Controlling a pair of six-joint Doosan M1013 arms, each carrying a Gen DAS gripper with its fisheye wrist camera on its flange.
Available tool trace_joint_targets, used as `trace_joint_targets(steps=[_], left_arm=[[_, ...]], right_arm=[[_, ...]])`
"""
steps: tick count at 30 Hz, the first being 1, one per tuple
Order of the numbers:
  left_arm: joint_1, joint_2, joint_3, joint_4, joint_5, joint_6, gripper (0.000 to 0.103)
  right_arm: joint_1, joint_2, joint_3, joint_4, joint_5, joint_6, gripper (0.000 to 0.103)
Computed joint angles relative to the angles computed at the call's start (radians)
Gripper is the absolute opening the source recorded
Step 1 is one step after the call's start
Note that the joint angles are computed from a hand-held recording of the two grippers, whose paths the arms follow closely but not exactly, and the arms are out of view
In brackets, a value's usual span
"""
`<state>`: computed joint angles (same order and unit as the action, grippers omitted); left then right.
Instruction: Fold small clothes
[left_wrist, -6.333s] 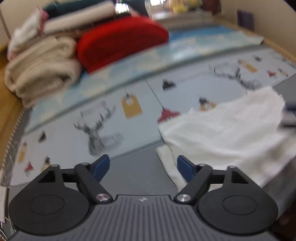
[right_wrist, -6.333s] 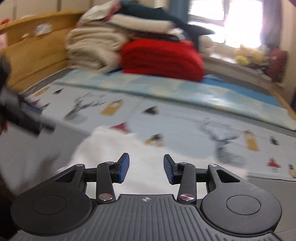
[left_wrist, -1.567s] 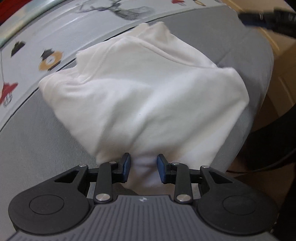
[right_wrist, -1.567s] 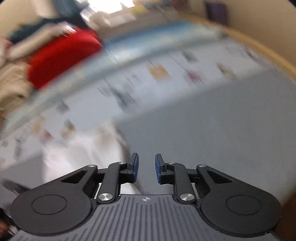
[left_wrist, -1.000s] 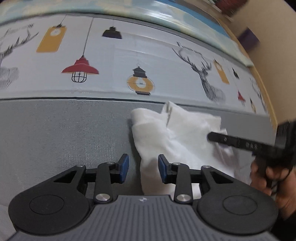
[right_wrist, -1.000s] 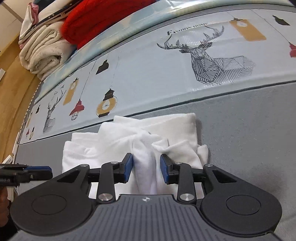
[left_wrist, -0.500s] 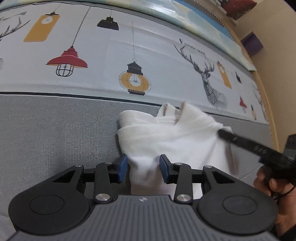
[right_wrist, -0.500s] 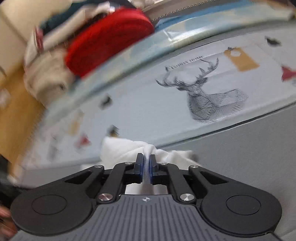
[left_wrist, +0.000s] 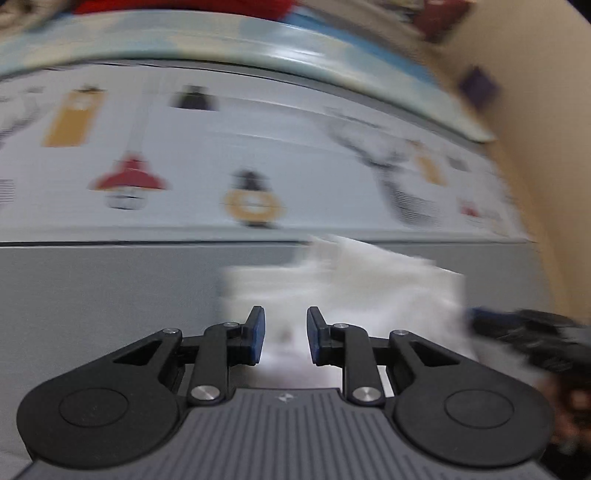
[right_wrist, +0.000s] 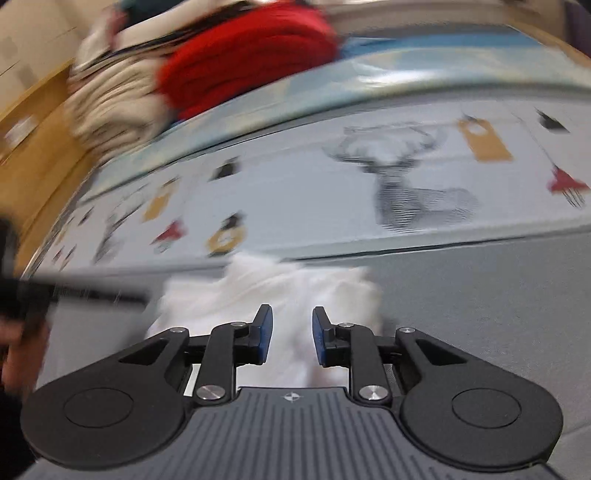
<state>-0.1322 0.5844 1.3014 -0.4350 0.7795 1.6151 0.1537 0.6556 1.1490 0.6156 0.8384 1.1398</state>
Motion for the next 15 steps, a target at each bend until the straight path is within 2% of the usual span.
trace_joint_targets(steps=[1,2,3,4,5,6,10,11,12,15], left_arm=[[0.003,0.005,-0.005,-0.063,0.039,0.078,0.026],[0.0,0.011,-0.014,-0.076,0.079,0.124,0.026],[-0.009,0.022,-0.028,-0.036,0.119,0.136,0.026],[-0.026,0.034,-0.041,0.055,0.151,0.115,0.026],[-0.04,0.043,-0.043,0.133,0.159,0.088,0.025],[-0.05,0.047,-0.044,0.188,0.155,0.057,0.018],[-0.077,0.021,-0.017,0.398,0.061,-0.114,0.018],[-0.075,0.013,-0.012,0.404,0.057,-0.131,0.018],[-0.066,0.0,-0.002,0.358,0.049,-0.111,0.018],[-0.036,-0.043,0.04,0.092,0.055,0.135,0.018]], right_arm=[[-0.004,-0.008,0.008,0.019,0.035,-0.054,0.025],[-0.006,-0.01,0.01,0.02,0.068,-0.073,0.025],[-0.006,-0.009,0.006,0.004,0.106,-0.075,0.025],[-0.004,-0.008,0.003,-0.041,0.147,-0.061,0.025],[0.004,-0.004,-0.003,-0.128,0.183,-0.023,0.025],[0.013,-0.001,0.001,-0.209,0.202,0.014,0.024],[0.007,-0.014,0.032,-0.234,0.167,0.051,0.025],[0.007,-0.026,0.045,-0.251,0.139,0.089,0.025],[0.005,-0.04,0.066,-0.249,0.115,0.103,0.025],[-0.014,-0.081,0.128,-0.183,0.076,0.093,0.026]])
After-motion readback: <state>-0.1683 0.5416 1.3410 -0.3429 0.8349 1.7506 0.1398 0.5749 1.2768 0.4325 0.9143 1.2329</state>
